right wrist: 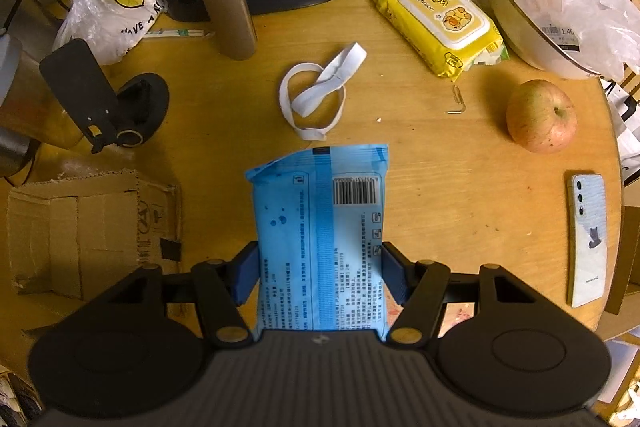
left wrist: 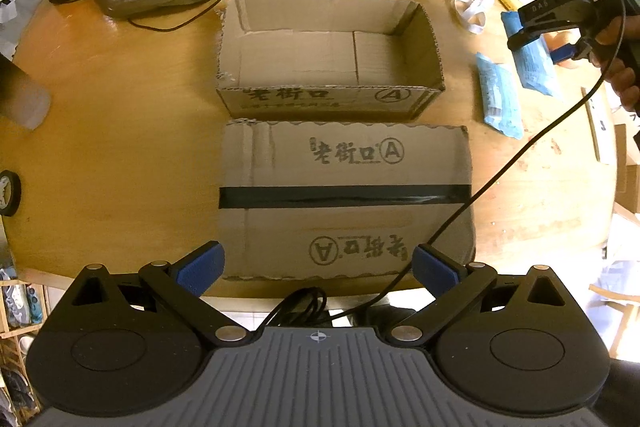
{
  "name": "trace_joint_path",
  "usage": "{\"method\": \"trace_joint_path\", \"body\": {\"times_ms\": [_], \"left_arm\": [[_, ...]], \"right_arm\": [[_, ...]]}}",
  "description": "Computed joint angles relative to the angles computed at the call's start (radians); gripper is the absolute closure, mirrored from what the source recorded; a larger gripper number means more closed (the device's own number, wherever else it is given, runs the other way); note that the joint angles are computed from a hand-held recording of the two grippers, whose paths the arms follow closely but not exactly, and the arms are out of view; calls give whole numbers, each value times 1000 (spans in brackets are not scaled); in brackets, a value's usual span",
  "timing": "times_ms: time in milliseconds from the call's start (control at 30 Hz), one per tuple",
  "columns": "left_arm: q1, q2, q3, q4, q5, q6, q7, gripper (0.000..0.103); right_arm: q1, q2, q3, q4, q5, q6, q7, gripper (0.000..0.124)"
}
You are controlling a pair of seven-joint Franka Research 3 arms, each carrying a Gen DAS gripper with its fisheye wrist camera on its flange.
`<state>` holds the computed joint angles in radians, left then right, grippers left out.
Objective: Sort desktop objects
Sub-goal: 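Carry the blue packet in the right gripper over the open cardboard box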
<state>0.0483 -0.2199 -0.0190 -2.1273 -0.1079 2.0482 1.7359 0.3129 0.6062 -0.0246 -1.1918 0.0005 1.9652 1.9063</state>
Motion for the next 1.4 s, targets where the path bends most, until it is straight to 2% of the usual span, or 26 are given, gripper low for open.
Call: {"method": "trace_joint_path", "body": {"times_ms": [1400], "left_arm": [[89, 23, 48, 12, -12, 11, 114, 0]], "right_arm": [[98, 136, 13, 223, -3, -89, 110, 62]]}}
